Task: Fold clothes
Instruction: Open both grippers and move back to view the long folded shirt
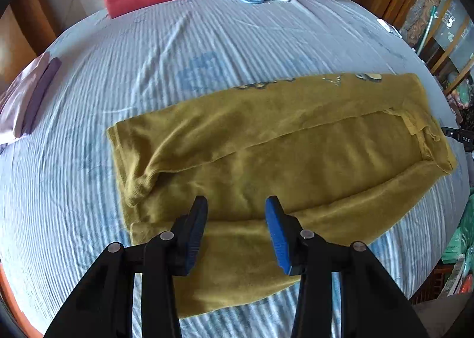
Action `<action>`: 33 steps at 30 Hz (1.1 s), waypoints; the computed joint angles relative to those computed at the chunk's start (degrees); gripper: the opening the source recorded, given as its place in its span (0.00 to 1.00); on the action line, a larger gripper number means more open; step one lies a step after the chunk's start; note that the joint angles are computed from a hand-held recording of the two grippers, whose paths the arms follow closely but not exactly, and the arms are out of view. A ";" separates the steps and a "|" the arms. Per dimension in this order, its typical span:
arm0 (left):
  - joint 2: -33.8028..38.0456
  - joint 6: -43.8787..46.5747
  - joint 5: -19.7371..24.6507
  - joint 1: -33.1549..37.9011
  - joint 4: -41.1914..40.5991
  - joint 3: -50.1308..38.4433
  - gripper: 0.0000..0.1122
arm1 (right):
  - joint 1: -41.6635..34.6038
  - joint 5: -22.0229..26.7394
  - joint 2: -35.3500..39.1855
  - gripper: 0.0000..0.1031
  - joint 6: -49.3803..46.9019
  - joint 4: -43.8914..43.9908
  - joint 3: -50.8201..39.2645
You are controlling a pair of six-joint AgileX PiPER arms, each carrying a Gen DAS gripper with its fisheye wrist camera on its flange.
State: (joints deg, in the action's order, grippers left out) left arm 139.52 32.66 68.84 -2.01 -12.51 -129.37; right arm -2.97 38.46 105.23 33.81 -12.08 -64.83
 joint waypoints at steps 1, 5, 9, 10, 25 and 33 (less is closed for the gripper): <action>-0.83 -1.33 -0.84 0.27 0.70 1.96 0.37 | -1.17 -0.46 -0.55 0.08 -2.71 2.67 0.28; -7.83 -6.51 -8.19 -1.22 2.30 14.39 0.37 | -5.55 -2.55 -2.67 0.09 -24.00 15.40 0.37; -16.49 -22.39 -18.61 -8.25 5.70 28.44 0.38 | -9.36 -1.90 0.69 0.19 -46.92 25.43 -4.61; -18.36 -28.12 -21.68 -10.95 7.73 31.88 0.38 | -10.65 -1.73 1.84 0.21 -52.65 27.76 -5.99; -17.86 -93.85 -16.77 -44.88 28.39 31.52 0.61 | -21.99 20.69 17.23 0.30 -100.07 43.32 -30.77; -6.31 -108.52 -1.13 -54.27 33.85 10.56 0.69 | -23.51 27.80 21.79 0.65 -113.34 46.34 -37.50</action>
State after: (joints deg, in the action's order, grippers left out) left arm 133.21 -75.86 67.71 -56.28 21.33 -118.82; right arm -26.48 66.26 127.03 -79.53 34.26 -102.33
